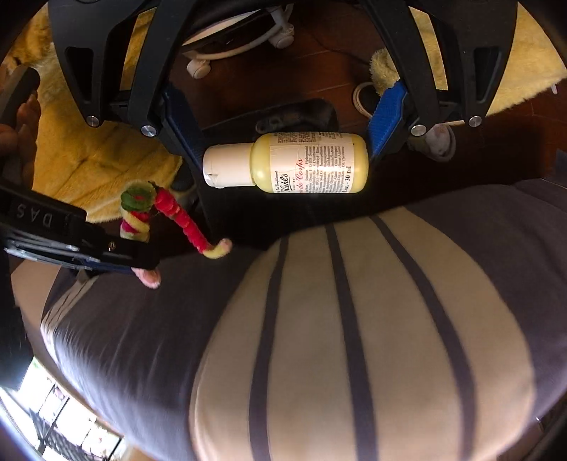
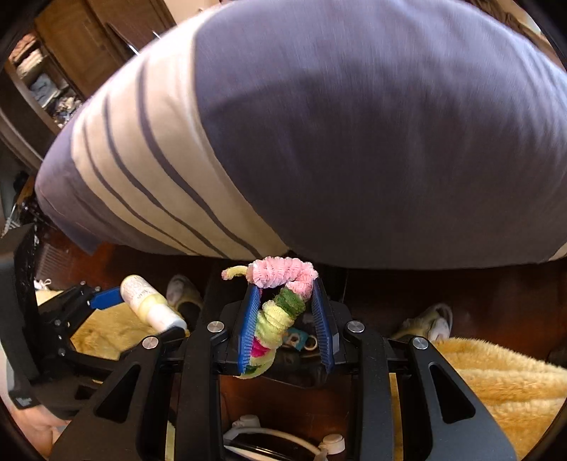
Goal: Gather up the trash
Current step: 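Open both grippers to drop the pipe cleaner and bottle into the bin, then raise both open grippers back over the bed items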
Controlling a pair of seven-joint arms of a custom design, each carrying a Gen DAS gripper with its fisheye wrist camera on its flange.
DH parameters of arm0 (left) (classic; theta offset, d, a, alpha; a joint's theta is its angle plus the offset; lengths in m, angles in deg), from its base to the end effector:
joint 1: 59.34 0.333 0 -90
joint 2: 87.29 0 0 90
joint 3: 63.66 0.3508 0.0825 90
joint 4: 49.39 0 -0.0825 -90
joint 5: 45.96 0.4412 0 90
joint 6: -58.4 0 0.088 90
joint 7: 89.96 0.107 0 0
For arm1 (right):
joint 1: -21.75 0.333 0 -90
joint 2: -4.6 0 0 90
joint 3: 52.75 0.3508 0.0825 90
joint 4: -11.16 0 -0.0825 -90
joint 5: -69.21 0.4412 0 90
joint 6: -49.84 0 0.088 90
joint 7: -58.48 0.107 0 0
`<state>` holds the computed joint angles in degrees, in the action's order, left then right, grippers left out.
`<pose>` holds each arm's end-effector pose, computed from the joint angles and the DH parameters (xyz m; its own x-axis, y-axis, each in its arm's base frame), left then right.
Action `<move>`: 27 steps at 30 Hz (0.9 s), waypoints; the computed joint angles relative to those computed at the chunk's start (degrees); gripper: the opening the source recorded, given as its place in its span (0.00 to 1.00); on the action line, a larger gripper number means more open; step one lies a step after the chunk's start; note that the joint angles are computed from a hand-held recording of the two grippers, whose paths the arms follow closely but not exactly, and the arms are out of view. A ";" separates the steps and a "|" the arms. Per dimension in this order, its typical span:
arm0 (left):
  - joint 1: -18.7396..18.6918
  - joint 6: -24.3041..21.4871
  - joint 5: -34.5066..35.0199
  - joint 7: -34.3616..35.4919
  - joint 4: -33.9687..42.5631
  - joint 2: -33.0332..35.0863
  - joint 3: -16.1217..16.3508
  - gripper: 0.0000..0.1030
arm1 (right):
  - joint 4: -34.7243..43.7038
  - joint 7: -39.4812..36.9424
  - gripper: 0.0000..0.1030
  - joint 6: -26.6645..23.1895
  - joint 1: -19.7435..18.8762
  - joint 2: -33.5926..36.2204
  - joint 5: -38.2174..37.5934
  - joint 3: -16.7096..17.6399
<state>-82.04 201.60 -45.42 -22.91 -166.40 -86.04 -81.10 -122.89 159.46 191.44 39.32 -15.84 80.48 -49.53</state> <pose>0.4919 -0.4135 0.4864 -0.3277 -0.9306 0.1632 -0.8879 0.2444 -0.3898 0.4857 0.1862 0.5359 0.1016 -0.9644 -0.2441 -0.9079 0.0104 -0.4191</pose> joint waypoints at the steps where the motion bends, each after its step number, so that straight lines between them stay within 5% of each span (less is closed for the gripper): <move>1: -0.05 -0.43 -0.02 0.12 0.40 0.77 -0.04 0.77 | -0.12 0.10 0.30 -0.03 -0.01 0.46 0.04 0.03; 12: -0.07 -2.59 -1.63 1.39 2.54 4.39 0.07 0.78 | 1.08 -0.83 0.34 -0.56 0.67 3.89 2.97 -0.37; 14: -0.03 -2.42 -1.57 1.10 2.61 4.61 0.20 0.84 | 1.36 -0.70 0.40 -0.77 0.62 3.95 3.34 -0.27; 16: -0.05 -2.07 -1.22 0.39 1.74 3.67 0.27 0.87 | 1.32 -0.64 0.56 -0.50 0.45 4.03 3.31 -0.22; 27: 0.43 -1.25 2.73 -4.40 -0.05 -0.59 0.62 0.92 | 0.03 4.61 0.82 1.72 -1.47 0.55 -2.67 1.06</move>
<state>-81.61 200.36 -42.69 -27.31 -166.45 -86.64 -80.48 -122.85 164.07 193.16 37.85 -15.30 77.80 -48.47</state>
